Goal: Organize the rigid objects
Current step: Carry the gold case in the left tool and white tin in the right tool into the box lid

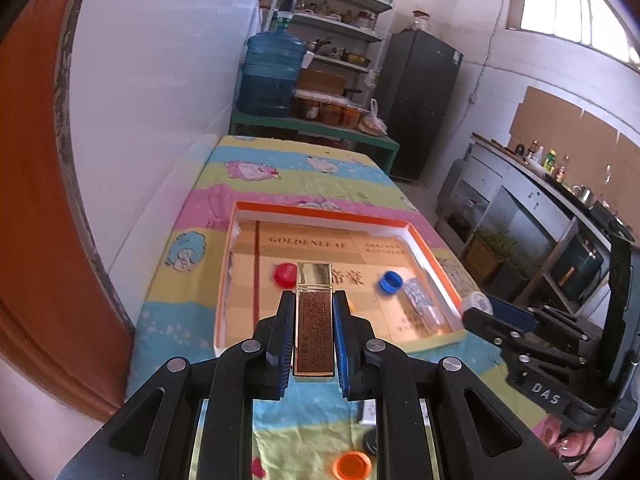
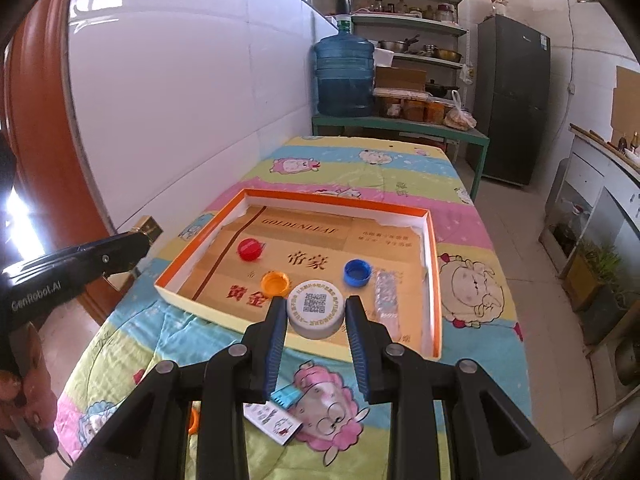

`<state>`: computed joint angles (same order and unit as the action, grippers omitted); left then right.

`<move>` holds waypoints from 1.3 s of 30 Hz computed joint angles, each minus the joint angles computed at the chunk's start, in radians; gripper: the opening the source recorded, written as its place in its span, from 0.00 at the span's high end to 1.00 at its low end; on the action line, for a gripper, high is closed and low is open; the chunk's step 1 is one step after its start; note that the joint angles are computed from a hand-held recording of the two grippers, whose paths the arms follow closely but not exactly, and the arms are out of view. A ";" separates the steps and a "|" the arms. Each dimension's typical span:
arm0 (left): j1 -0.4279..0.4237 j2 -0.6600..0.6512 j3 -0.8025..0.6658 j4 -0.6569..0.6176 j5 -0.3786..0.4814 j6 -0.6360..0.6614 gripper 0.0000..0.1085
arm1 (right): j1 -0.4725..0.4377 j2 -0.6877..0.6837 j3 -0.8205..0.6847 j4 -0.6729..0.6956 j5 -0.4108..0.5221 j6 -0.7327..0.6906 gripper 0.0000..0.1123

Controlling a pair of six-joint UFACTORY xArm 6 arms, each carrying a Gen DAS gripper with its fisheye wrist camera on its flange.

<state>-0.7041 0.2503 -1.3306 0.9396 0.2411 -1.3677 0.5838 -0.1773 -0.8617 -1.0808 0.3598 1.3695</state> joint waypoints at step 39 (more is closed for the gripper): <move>0.020 0.418 -0.448 -0.450 0.252 0.417 0.83 | -0.105 0.353 -0.217 0.337 -0.108 -0.318 0.73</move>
